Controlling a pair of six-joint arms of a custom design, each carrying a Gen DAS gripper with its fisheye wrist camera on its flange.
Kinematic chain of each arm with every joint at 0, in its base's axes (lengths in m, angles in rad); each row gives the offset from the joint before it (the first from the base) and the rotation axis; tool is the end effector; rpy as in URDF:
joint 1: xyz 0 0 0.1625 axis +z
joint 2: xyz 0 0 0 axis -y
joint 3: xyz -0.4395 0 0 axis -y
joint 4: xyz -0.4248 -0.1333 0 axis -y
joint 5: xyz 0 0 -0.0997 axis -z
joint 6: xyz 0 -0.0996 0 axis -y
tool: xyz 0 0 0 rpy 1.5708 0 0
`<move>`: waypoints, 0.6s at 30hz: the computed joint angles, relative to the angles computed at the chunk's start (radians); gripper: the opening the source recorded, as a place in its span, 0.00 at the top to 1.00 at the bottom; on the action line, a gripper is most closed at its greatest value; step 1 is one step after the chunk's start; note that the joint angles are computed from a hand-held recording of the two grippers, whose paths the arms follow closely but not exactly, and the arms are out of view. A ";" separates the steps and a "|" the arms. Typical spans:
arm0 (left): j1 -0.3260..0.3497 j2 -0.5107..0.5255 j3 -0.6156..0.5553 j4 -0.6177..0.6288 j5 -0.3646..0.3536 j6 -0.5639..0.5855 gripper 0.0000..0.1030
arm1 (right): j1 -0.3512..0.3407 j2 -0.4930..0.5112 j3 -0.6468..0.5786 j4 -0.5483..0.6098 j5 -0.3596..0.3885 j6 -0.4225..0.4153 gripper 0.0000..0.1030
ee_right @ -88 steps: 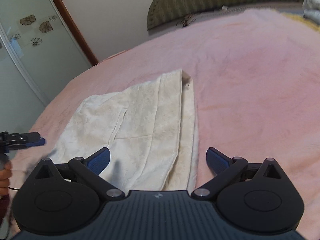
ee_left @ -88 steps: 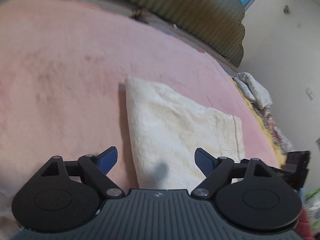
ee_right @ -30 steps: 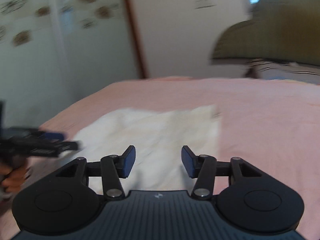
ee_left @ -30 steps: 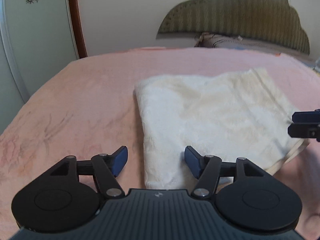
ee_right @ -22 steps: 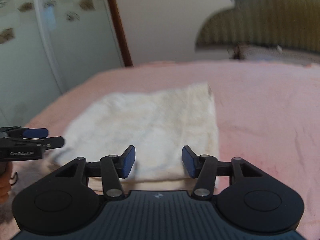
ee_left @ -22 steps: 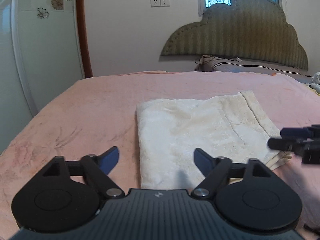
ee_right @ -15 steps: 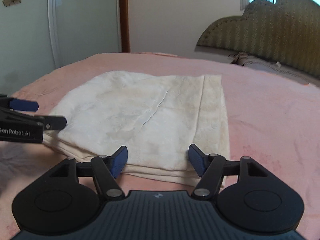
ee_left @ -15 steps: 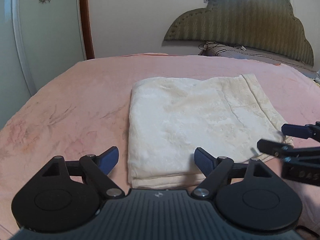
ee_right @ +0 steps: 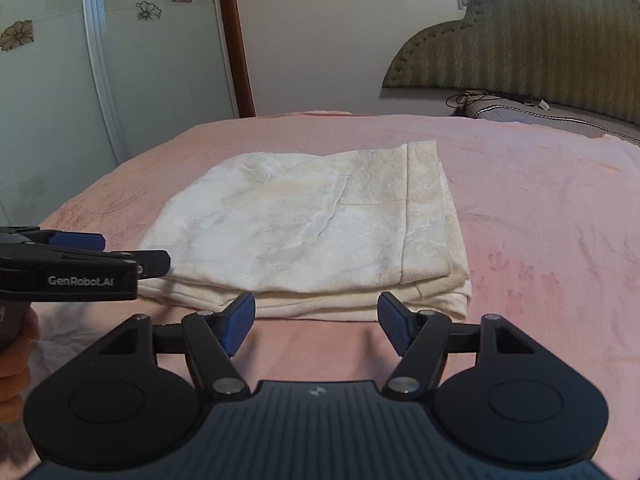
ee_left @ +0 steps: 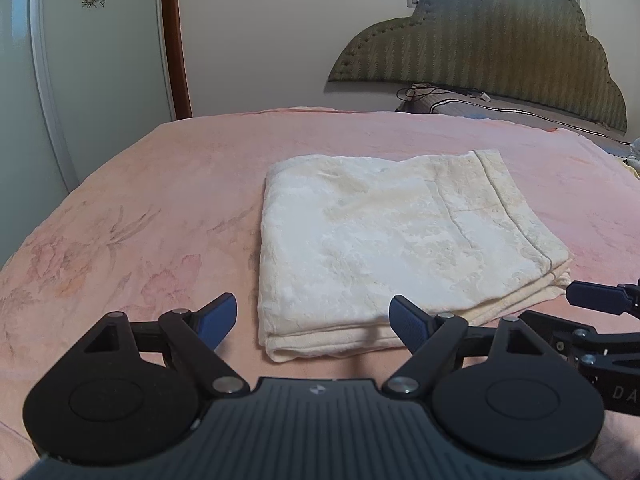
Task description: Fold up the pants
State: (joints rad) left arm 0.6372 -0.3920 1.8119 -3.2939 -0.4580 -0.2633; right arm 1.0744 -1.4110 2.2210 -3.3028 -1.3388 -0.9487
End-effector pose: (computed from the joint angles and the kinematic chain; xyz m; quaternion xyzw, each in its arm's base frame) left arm -0.3324 -0.5230 -0.1018 0.2008 0.8190 -0.4001 0.3591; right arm -0.1009 -0.5143 0.3096 0.2496 -0.8554 0.4000 0.2144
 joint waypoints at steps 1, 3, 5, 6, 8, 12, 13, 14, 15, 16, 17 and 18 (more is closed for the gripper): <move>-0.002 -0.002 0.003 0.004 -0.001 -0.007 0.17 | -0.001 -0.007 0.005 0.005 0.000 0.000 0.35; -0.010 -0.008 0.011 0.010 -0.002 -0.017 0.17 | 0.002 -0.015 0.014 0.006 -0.011 0.008 0.32; -0.018 -0.011 0.020 0.013 0.001 -0.021 0.16 | 0.002 -0.025 0.028 0.000 -0.018 0.010 0.30; -0.022 -0.014 0.026 0.018 0.002 -0.027 0.16 | 0.001 -0.033 0.036 0.006 -0.020 0.007 0.27; -0.030 -0.019 0.038 0.031 0.004 -0.049 0.16 | 0.001 -0.046 0.054 0.009 -0.028 0.002 0.22; -0.035 -0.036 0.064 0.077 -0.013 -0.108 0.15 | 0.005 -0.057 0.090 -0.011 -0.059 -0.032 0.20; -0.036 -0.039 0.073 0.084 -0.019 -0.119 0.15 | 0.006 -0.057 0.097 -0.025 -0.065 -0.036 0.20; -0.037 -0.041 0.079 0.097 -0.022 -0.134 0.14 | 0.006 -0.058 0.102 -0.032 -0.072 -0.034 0.19; -0.039 -0.044 0.087 0.113 -0.022 -0.152 0.14 | 0.006 -0.061 0.104 -0.026 -0.078 -0.030 0.19; -0.040 -0.044 0.093 0.117 -0.021 -0.161 0.13 | 0.007 -0.064 0.106 -0.020 -0.084 -0.026 0.19; -0.040 -0.043 0.099 0.115 -0.021 -0.164 0.12 | 0.007 -0.067 0.110 -0.021 -0.087 -0.022 0.19; -0.040 -0.041 0.106 0.110 -0.020 -0.168 0.12 | 0.006 -0.069 0.115 -0.026 -0.090 -0.018 0.18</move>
